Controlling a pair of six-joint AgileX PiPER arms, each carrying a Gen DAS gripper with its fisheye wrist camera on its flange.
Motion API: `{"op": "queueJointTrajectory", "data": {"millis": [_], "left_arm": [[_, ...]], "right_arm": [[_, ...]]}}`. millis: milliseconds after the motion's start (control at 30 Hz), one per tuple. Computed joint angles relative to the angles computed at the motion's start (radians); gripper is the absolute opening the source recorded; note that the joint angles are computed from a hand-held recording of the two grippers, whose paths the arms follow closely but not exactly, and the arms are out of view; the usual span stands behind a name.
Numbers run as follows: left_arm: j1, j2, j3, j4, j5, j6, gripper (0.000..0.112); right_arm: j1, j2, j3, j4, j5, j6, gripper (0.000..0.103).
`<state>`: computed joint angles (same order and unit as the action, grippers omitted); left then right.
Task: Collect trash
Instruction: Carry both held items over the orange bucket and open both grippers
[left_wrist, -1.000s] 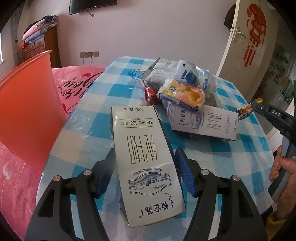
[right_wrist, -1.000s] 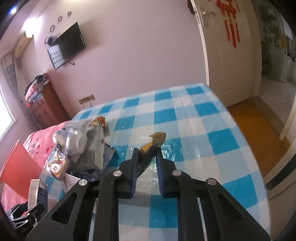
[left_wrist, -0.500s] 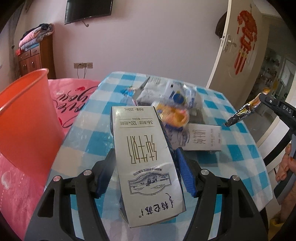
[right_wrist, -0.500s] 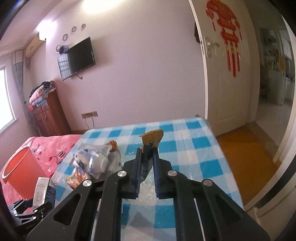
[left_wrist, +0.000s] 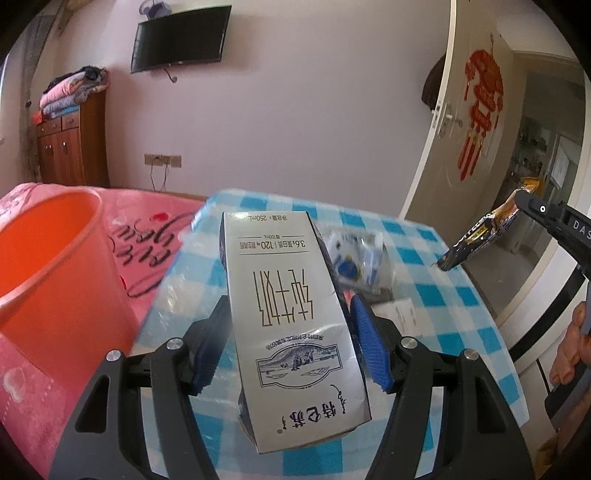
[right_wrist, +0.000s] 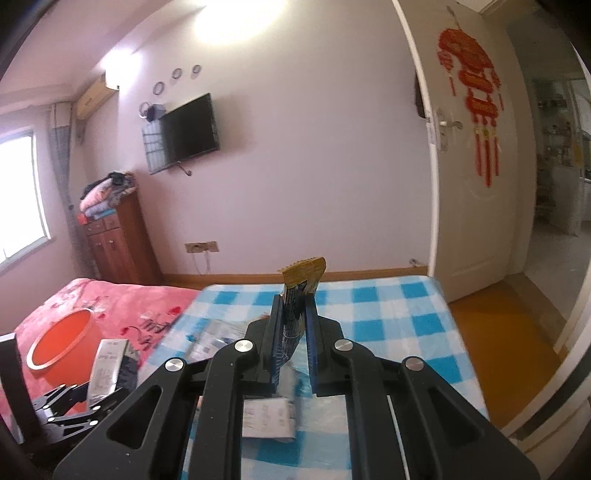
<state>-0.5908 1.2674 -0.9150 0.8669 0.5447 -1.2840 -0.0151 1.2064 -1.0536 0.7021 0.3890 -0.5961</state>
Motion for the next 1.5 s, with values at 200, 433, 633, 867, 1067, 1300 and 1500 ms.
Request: {"op": "queueJointTrajectory", "data": {"millis": [200,433,633,867,1067,1300,1500], "left_arm": [[0.083,-0.064,-0.028,-0.029,0.013,0.090,0.066],[0.230,-0.152,-0.051,-0.077,0.050,0.222,0.066],[0.427,-0.204,-0.068,-0.157,0.052,0.365,0.066],[0.678,-0.180,-0.062,-0.298,0.001,0.525,0.066],[0.817,-0.151,-0.040,-0.397,-0.038,0.625,0.066],[0.847,-0.101,-0.032,-0.355,-0.047,0.572,0.068],[0.772,-0.122,0.001,-0.147,-0.004,0.382,0.088]], "right_arm": [[0.158,0.032,-0.104,-0.159,0.000,0.179,0.012],[0.364,0.142,-0.266,-0.311,0.003,0.333,0.012],[0.515,0.277,-0.458,-0.341,0.031,0.365,0.012],[0.674,0.496,-0.736,-0.361,0.096,0.378,0.012],[0.732,0.700,-0.976,-0.347,0.216,0.379,0.012],[0.747,0.892,-1.197,-0.325,0.375,0.391,0.015],[0.684,0.814,-0.983,-0.108,0.303,0.280,0.075]]}}
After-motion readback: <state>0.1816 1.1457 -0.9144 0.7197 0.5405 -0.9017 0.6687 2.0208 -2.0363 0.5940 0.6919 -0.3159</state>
